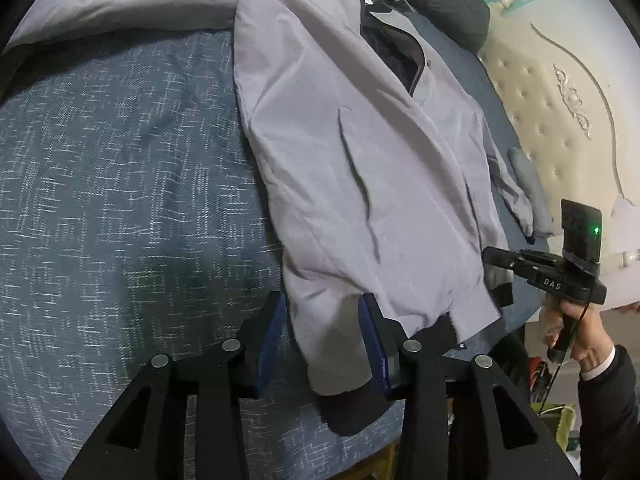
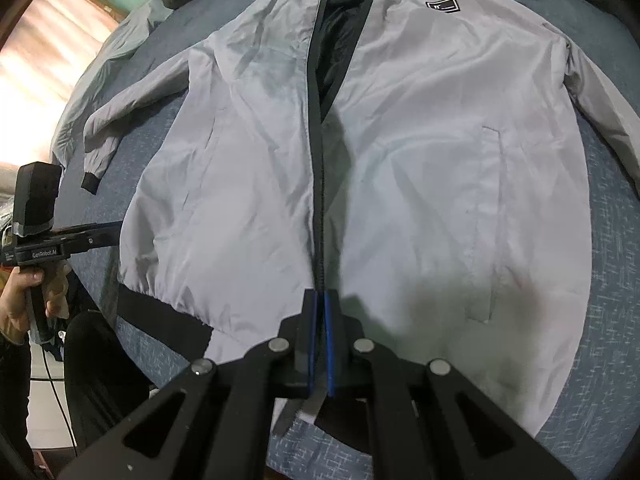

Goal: Fold clothes

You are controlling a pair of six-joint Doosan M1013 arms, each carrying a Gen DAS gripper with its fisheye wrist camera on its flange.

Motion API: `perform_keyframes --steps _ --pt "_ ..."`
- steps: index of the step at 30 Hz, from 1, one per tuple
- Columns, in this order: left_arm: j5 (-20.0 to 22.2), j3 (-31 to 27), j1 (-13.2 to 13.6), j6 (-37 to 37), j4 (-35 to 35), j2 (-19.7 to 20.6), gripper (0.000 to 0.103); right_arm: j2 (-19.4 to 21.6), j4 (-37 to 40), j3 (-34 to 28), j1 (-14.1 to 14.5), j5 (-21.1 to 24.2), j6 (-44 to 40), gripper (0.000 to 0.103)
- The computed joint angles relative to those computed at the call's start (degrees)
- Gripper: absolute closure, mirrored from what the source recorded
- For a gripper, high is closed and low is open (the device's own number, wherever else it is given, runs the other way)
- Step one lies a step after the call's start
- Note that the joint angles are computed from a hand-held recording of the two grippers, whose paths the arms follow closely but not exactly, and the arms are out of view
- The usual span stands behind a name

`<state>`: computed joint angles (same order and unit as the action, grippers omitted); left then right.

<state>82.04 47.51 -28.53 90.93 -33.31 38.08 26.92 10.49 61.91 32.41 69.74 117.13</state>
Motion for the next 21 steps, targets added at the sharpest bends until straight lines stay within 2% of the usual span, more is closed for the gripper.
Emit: perform_keyframes --steps 5,9,17,18,20,21 --pt "-0.92 0.36 0.13 -0.29 -1.45 -0.15 0.058 -0.45 0.96 1.0 -0.19 -0.8 0.24 0.1" --pt "0.06 -0.18 -0.12 -0.01 -1.32 0.16 0.056 -0.7 3.2 1.83 -0.51 -1.9 0.07 0.1" --pt "1.51 -0.89 -1.22 2.64 2.22 0.26 0.058 -0.7 4.11 1.82 -0.56 -2.06 -0.48 0.1" --pt "1.81 -1.03 -1.43 3.12 2.96 0.3 0.061 -0.71 4.26 1.84 -0.6 -2.11 -0.49 0.1" --pt "2.17 -1.18 -1.49 3.53 3.48 0.29 0.093 -0.8 4.68 2.01 -0.67 -2.44 -0.33 0.1" --pt "2.29 -1.23 -1.43 3.61 3.52 0.26 0.095 -0.87 4.93 2.13 -0.71 -2.66 -0.2 0.1"
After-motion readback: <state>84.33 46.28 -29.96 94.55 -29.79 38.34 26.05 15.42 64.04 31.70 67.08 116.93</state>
